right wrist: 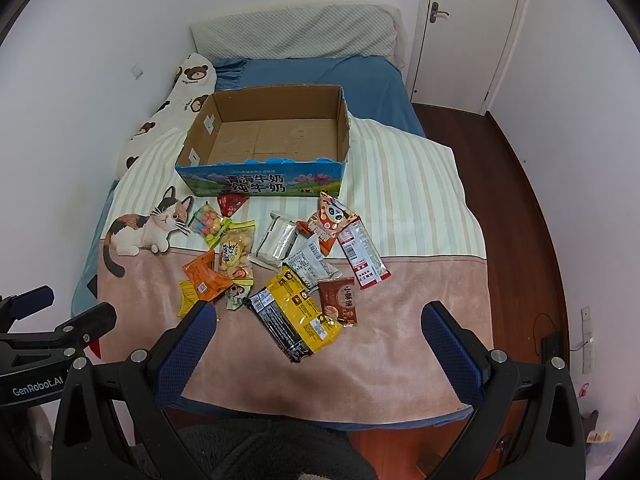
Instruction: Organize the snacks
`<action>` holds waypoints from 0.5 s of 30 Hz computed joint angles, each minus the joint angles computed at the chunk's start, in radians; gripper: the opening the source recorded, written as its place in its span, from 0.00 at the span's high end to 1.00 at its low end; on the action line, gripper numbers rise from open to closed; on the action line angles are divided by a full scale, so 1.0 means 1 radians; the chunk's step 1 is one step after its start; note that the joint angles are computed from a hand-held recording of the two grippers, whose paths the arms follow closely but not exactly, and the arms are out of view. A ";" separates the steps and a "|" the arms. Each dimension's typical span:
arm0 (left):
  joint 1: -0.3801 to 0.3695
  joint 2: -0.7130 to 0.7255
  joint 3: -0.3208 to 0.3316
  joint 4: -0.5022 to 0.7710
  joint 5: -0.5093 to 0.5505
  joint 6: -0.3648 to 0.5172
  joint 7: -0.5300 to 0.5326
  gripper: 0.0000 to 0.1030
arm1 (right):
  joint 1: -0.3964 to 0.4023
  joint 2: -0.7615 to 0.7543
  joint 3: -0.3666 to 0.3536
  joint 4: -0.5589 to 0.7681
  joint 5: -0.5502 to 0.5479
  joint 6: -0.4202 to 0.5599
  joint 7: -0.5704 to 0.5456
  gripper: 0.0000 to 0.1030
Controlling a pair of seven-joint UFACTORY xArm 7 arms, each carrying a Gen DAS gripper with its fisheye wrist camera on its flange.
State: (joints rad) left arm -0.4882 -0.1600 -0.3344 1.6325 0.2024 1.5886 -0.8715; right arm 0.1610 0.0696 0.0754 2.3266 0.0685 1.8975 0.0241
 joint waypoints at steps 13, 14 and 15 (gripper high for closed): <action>-0.005 0.005 -0.003 0.014 0.000 0.012 0.001 0.00 | 0.002 0.003 0.001 0.015 0.003 0.018 0.008 0.00; -0.006 0.005 -0.002 0.013 0.000 0.011 0.002 0.00 | 0.003 0.009 0.002 0.027 0.002 0.024 0.011 0.00; -0.007 0.003 -0.003 0.009 0.001 0.009 0.000 0.00 | -0.001 -0.008 -0.002 -0.004 0.008 0.012 0.006 0.00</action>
